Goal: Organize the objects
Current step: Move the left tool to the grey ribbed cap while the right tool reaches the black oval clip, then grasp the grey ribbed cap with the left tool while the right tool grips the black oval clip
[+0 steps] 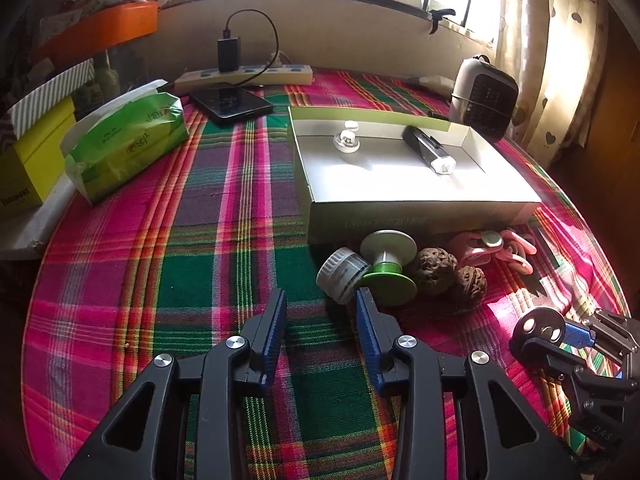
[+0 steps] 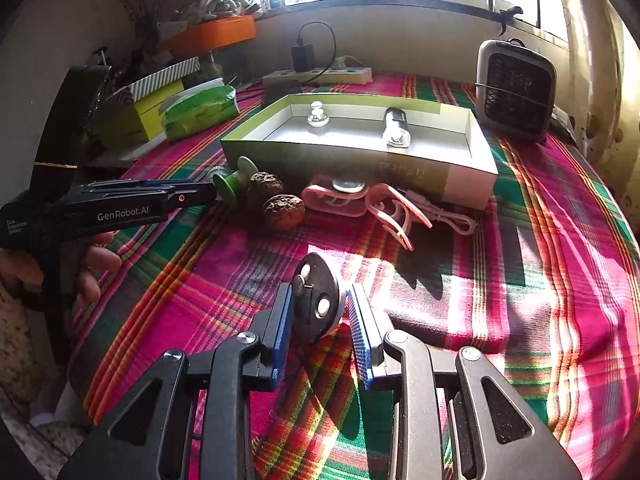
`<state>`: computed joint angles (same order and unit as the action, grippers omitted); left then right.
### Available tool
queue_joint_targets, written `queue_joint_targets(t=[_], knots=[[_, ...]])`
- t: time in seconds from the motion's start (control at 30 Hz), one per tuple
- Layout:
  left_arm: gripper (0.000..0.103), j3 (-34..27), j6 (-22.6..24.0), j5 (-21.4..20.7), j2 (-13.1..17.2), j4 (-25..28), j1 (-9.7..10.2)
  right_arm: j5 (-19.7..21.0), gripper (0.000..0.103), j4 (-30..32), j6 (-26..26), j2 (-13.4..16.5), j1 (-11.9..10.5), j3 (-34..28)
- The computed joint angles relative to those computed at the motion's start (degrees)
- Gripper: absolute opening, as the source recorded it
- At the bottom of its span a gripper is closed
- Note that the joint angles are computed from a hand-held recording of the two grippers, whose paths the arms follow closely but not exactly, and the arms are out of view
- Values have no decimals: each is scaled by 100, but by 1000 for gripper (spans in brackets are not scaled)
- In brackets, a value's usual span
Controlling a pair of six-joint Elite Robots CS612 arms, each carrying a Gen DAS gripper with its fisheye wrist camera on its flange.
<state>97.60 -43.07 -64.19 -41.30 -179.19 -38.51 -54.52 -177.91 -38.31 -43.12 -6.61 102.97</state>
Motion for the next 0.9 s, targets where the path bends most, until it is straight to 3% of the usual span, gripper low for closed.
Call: queue_joint_targets(t=[0.3, 0.9], knots=[[33, -149, 318, -114, 86, 6, 34, 98, 29, 183, 28, 11, -18, -62], [34, -381, 594, 41, 153, 409, 99, 140, 29, 248, 51, 12, -20, -66]])
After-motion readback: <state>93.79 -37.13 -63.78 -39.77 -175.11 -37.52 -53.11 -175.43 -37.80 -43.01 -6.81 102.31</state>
